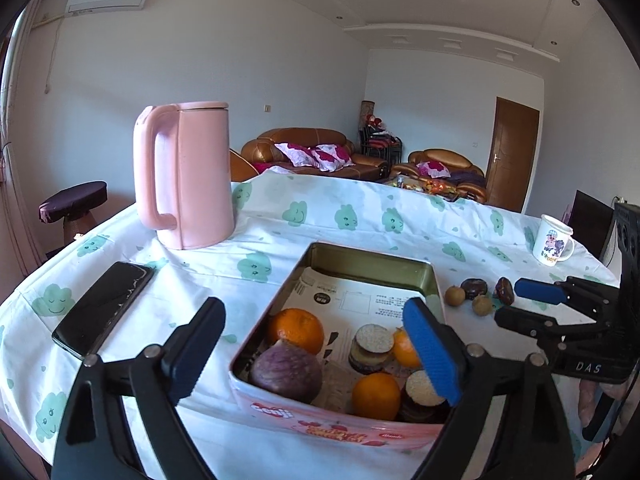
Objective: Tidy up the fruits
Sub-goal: 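Grasp a dark brown fruit with the right gripper while the left reaches a tan fruit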
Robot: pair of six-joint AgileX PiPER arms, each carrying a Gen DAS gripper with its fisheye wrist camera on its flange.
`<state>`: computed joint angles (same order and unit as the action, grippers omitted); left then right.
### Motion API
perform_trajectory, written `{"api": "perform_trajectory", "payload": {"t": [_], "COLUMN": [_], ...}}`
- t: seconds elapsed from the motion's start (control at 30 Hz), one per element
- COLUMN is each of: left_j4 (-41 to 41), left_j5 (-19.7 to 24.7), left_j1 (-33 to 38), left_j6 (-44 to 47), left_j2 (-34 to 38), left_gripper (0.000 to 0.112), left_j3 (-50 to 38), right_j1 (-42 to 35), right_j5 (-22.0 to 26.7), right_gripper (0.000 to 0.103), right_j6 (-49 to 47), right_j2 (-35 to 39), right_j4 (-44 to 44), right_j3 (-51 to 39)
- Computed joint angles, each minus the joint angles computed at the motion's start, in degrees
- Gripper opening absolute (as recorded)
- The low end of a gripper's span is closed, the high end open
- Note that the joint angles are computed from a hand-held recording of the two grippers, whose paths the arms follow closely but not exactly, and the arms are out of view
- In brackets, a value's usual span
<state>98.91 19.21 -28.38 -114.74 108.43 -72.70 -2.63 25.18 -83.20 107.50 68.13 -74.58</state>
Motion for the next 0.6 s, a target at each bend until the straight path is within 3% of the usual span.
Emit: {"api": "perform_trajectory", "payload": {"t": [0.23,0.6], "left_j4": [-19.2,-47.56], "left_j5": [-1.7,6.23], "left_j1": [-4.54,-9.07], "left_j6": [21.82,56.76], "left_j2": [6.16,22.57], "left_gripper": [0.093,0.094], "left_j3": [-12.1,-38.62], "right_j1": [-9.98,-10.38], "right_j5": [-1.27,2.29], "right_gripper": [0.058,0.058], "right_j6": [6.12,25.21], "right_j2": [1.37,9.53], "right_j4": [-1.86,-17.35], "right_j3": [-3.34,-14.11]}}
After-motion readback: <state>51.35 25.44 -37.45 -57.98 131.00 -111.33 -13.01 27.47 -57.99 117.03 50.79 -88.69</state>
